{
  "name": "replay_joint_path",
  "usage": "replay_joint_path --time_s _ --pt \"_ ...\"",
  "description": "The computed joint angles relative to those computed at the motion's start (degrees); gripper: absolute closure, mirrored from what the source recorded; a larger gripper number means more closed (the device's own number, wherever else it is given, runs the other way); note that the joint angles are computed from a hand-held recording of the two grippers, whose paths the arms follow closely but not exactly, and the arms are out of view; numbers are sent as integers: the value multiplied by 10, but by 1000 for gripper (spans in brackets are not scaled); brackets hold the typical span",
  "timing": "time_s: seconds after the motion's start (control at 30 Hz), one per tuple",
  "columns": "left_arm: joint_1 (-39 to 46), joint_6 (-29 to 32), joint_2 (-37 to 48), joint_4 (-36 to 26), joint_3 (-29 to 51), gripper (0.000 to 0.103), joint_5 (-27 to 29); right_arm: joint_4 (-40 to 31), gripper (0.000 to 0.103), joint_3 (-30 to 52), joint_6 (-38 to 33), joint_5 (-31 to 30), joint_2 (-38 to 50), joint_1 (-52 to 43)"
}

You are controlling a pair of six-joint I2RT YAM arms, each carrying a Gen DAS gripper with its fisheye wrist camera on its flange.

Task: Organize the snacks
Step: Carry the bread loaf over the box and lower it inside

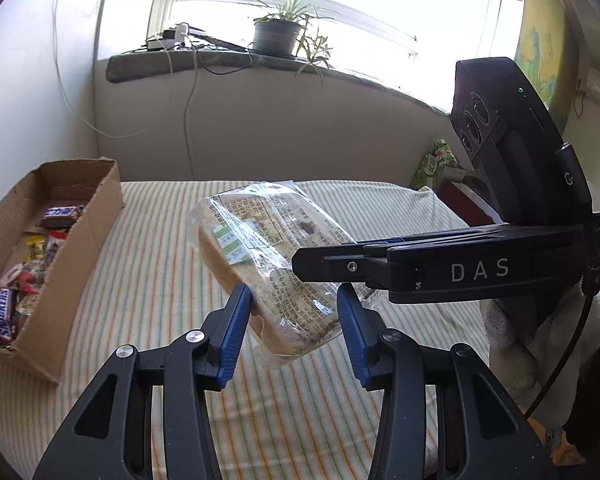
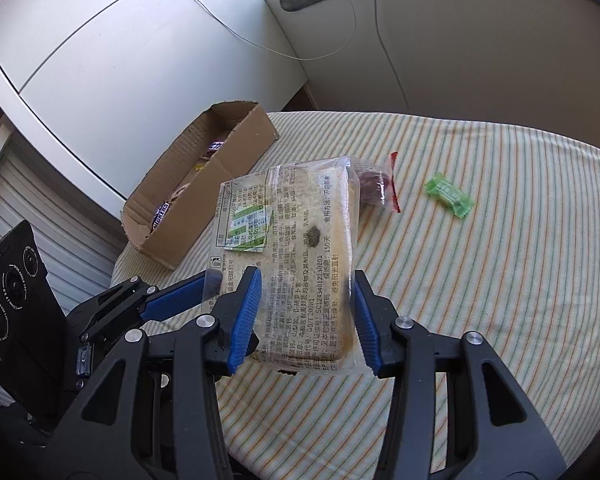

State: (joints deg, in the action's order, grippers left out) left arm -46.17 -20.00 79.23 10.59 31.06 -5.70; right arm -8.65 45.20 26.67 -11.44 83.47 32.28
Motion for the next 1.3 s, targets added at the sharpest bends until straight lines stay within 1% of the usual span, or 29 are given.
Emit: replay_joint_path --time_s 0.13,0.27,0.47,0.63,0.77,0.97,1.17,1.3 --pt "36 8 -60 -14 -30 61 1 -10 56 47 -7 10 27 29" --pt "78 19 -99 -18 -54 61 8 -19 56 107 -11 16 71 59" --pt "174 48 -168 -42 -86 61 43 -46 56 223 -23 23 156 102" --pt "254 83 -194 -56 -93 61 71 -72 56 324 -37 16 228 122" --pt "313 114 -198 -65 -90 61 97 -89 56 393 -48 9 277 131" --pt "376 143 -182 -57 -85 61 122 -118 56 499 -57 -3 353 139" --pt "418 157 -151 -41 -76 61 141 -146 56 586 -61 -7 415 148" --pt "430 162 -130 -29 -73 61 143 -161 56 625 -62 -11 442 146"
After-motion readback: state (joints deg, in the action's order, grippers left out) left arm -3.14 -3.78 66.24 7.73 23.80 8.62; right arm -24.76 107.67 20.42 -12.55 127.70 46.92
